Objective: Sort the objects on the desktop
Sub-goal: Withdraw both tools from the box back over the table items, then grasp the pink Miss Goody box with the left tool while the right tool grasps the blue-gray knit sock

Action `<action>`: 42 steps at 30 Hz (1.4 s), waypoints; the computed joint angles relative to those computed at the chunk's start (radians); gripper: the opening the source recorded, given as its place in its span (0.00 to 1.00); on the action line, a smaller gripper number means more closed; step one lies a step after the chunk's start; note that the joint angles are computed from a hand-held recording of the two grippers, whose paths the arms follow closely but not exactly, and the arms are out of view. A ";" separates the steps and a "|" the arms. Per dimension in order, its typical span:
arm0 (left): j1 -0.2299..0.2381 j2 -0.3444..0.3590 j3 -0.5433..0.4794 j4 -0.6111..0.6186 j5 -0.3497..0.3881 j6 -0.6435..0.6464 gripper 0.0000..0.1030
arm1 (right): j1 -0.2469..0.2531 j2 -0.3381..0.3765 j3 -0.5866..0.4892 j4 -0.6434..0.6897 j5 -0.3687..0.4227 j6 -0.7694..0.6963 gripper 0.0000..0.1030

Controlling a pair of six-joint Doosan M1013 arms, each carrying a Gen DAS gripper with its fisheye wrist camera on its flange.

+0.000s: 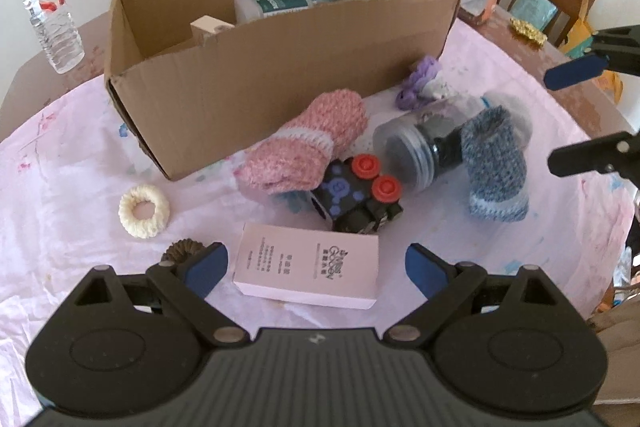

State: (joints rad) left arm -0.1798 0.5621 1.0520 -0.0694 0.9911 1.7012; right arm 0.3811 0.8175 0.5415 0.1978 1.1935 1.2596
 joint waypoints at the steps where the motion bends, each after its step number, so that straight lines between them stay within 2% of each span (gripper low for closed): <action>1: 0.000 0.000 0.002 0.004 -0.001 -0.001 0.93 | 0.001 -0.002 0.005 0.000 0.003 0.003 0.89; 9: 0.006 0.014 -0.005 -0.019 0.015 0.015 0.93 | 0.007 -0.009 0.029 0.000 0.018 0.009 0.89; 17: 0.008 0.021 -0.001 -0.030 0.001 0.023 0.92 | 0.009 -0.007 0.030 -0.008 0.024 0.014 0.89; 26: 0.013 0.024 -0.003 -0.044 0.004 0.021 0.80 | 0.009 0.010 0.004 0.012 0.041 0.003 0.89; 42: 0.015 0.003 0.019 -0.059 -0.030 0.005 0.80 | 0.014 0.050 -0.051 0.040 0.089 -0.021 0.88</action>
